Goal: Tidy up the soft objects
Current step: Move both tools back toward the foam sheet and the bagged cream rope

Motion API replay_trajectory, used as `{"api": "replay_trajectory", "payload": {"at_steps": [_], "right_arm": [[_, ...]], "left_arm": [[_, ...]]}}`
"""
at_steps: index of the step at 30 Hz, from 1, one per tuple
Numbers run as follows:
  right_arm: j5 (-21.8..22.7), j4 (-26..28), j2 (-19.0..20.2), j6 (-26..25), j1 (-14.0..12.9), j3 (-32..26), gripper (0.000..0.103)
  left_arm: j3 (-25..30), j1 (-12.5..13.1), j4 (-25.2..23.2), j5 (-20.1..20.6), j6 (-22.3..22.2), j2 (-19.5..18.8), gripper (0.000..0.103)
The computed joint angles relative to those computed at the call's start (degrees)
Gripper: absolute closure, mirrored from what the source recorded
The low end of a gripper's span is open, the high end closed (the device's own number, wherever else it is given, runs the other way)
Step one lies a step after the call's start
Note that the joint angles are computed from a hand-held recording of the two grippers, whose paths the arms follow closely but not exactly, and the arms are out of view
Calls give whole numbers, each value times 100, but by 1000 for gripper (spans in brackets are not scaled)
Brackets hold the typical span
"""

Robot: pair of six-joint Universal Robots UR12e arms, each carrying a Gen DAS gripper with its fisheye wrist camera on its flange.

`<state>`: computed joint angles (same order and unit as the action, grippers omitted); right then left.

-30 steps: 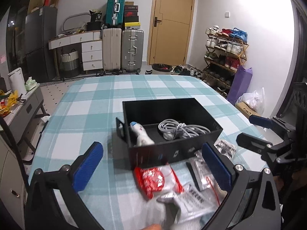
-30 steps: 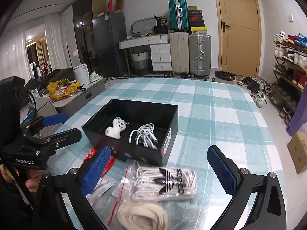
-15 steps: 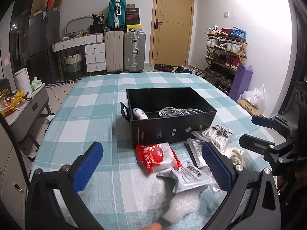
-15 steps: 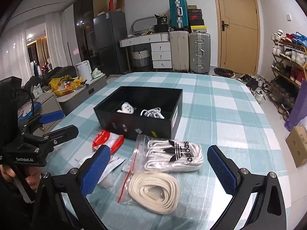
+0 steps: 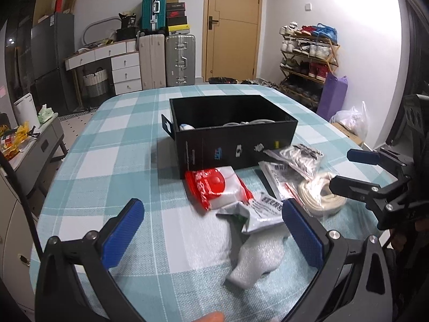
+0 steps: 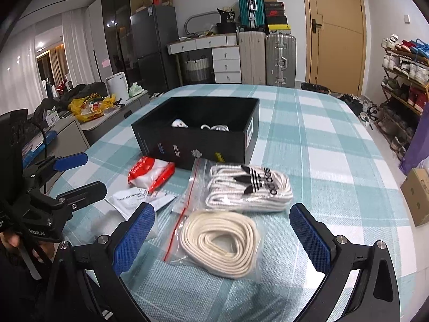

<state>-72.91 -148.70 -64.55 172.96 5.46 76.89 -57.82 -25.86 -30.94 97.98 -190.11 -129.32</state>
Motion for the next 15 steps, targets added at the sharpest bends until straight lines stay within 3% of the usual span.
{"api": "replay_trajectory", "payload": {"at_steps": [15], "right_arm": [[-35,622,106,-50,21,-172,1]], "left_arm": [[52,-10,-491,-328,287,-28,0]]}}
